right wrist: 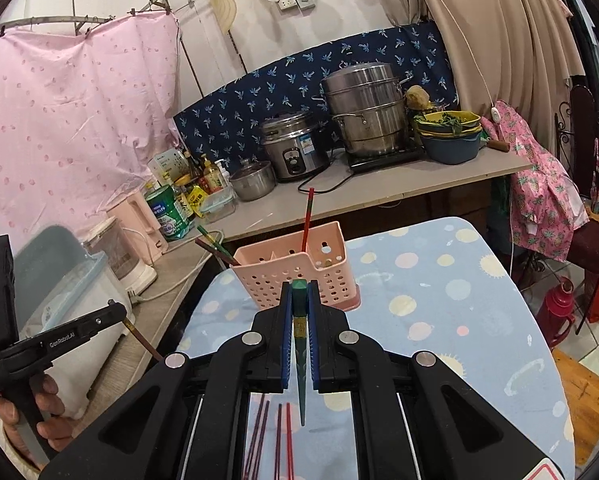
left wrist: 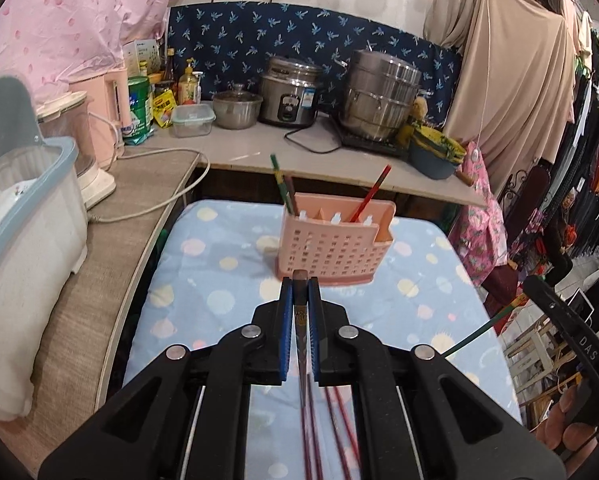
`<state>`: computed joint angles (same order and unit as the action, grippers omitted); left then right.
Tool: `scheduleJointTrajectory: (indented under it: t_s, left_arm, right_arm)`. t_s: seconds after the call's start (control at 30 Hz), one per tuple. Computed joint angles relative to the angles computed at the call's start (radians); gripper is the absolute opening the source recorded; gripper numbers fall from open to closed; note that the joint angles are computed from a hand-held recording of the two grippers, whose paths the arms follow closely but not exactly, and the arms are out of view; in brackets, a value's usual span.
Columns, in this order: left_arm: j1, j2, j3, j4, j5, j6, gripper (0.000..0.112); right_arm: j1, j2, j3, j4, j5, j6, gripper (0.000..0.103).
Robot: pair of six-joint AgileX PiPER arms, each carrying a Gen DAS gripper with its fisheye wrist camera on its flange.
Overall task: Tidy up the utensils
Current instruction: 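Lift both chopsticks and carry them over the pink basket with both tools, then open the right tool into the basket while the left tool releases its brown chopstick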
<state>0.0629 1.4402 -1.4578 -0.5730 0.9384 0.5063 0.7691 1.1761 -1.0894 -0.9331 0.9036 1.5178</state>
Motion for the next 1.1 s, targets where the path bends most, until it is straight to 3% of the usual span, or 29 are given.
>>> scheduleJointTrajectory:
  t_s: [0.17, 0.43, 0.7, 0.8, 1.0, 1.1]
  left_arm:
    - [-0.038, 0.073, -0.173, 0.02, 0.005, -0.087, 0.007]
    - [-0.121, 0.279, -0.601, 0.149, 0.012, -0.294, 0.007]
    - [-0.196, 0.499, -0.974, 0.255, 0.047, -0.42, 0.007]
    - [-0.214, 0.616, -1.162, 0.292, 0.123, -0.461, 0.007]
    - [-0.227, 0.682, -1.172, 0.308, 0.113, -0.459, 0.007]
    - [-0.23, 0.671, -1.089, 0.303, 0.071, -0.446, 0.007]
  right_arm:
    - [-0.136, 0.043, -0.097, 0.056, -0.106, -0.107, 0.007]
    - [-0.363, 0.164, -0.296, 0.196, -0.29, -0.263, 0.007]
    - [-0.456, 0.343, -0.542, 0.258, -0.325, -0.373, 0.007]
    - [-0.481, 0.405, -0.605, 0.287, -0.325, -0.416, 0.007]
    - [-0.514, 0.495, -0.638, 0.346, -0.335, -0.483, 0.007]
    - [-0.524, 0.515, -0.605, 0.368, -0.359, -0.49, 0.007]
